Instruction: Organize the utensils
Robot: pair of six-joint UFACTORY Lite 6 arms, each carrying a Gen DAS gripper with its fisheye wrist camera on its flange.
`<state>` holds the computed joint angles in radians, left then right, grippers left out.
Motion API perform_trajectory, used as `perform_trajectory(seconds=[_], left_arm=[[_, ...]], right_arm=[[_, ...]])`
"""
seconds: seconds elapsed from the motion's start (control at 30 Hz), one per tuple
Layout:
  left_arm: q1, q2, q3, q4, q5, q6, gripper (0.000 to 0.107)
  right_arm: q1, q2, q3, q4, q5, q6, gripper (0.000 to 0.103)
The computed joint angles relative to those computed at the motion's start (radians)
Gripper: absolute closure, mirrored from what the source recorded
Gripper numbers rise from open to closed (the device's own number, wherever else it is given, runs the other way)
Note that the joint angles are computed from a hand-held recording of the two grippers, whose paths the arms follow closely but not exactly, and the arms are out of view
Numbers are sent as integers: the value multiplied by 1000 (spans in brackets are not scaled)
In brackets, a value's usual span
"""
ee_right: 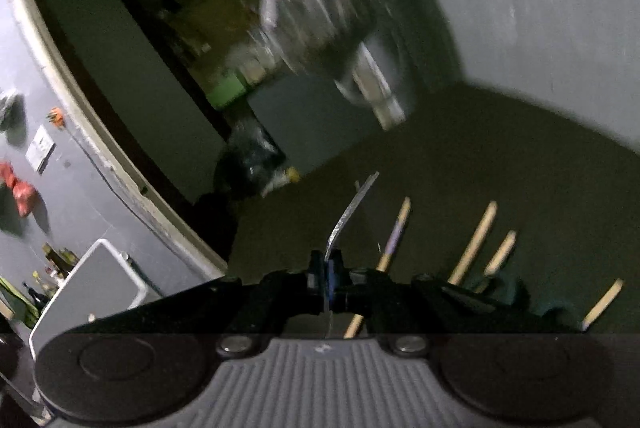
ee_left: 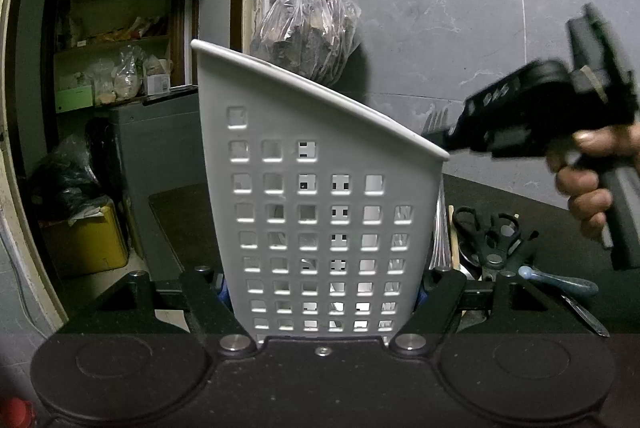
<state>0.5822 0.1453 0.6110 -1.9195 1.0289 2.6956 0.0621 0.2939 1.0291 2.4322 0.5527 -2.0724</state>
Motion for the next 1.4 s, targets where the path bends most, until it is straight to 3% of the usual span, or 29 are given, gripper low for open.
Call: perform_trajectory(seconds=[0.27, 0.67, 1.1, 1.4], left_arm=[[8, 8, -10, 7, 12, 16, 31], [0, -23, -30, 19, 8, 4, 31], [1, -40, -47, 23, 9, -3, 32], [1, -40, -46, 24, 8, -3, 32]], right_arm=[[106, -251, -203, 404, 74, -465, 100], [271, -519, -359, 577, 277, -797, 100], [436, -280, -249, 678, 368, -1042, 100], [419, -207, -252, 666, 379, -1012, 100]])
